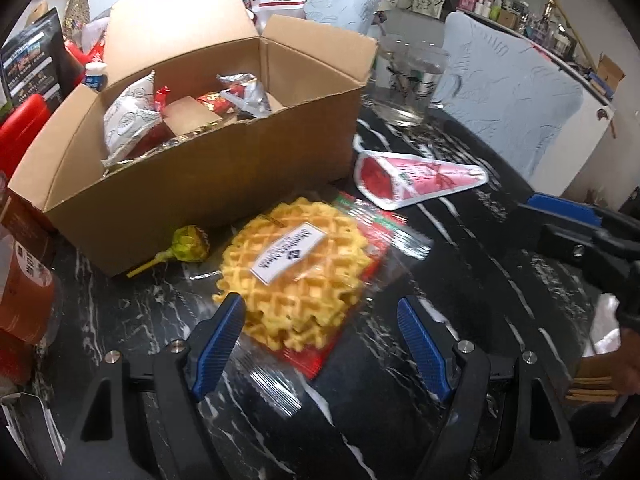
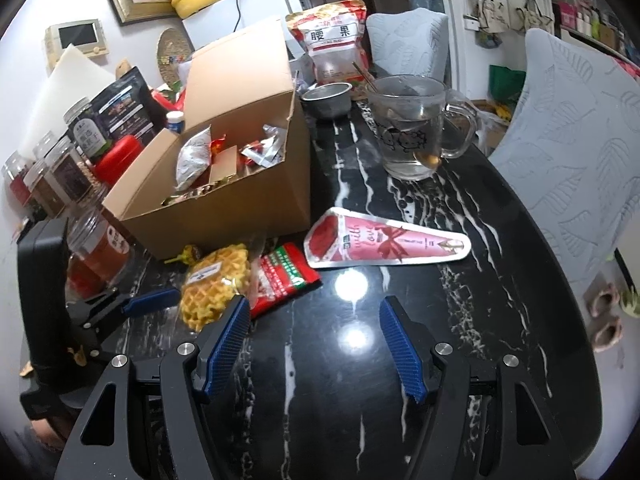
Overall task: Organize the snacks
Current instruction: 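Lower the left gripper onto the waffle pack while the right gripper approaches the pink pouch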
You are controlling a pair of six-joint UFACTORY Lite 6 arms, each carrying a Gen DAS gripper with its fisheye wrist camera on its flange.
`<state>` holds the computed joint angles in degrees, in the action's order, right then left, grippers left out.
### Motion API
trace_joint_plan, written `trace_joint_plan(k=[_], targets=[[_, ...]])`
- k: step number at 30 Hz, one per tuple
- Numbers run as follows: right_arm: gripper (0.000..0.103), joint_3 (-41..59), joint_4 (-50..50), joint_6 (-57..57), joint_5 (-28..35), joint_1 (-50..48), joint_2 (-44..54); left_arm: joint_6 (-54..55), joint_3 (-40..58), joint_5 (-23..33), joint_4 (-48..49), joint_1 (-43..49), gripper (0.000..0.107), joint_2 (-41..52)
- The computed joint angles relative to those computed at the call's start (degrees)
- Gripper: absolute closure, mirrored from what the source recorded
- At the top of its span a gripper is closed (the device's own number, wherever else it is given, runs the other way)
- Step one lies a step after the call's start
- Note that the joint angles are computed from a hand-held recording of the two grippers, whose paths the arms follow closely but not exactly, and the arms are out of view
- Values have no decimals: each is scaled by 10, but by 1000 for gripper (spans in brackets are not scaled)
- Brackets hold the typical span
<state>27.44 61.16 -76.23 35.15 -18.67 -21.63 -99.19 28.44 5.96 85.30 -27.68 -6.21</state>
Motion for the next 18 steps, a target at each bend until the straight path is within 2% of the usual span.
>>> trace_joint_plan(k=[7,10,12,14,17,18], targets=[[35,17,17,-18,-12,9,48,-214,17,28,220,1,27,48],[35,23,17,-14,-17,15,60,-215,23,31,232,2,27,54],[35,24,18,-16,-16,15,64,-219,27,13,236,13,27,53],[35,27,19,-17,-14,15,71,-264,28,-2,286,24,27,50],[35,34,21,-17,-12,14,86,-231,38,-2,275,21,27,62],[35,36,22,-17,-13,14,90,-246,40,-5,301,23,27,65]])
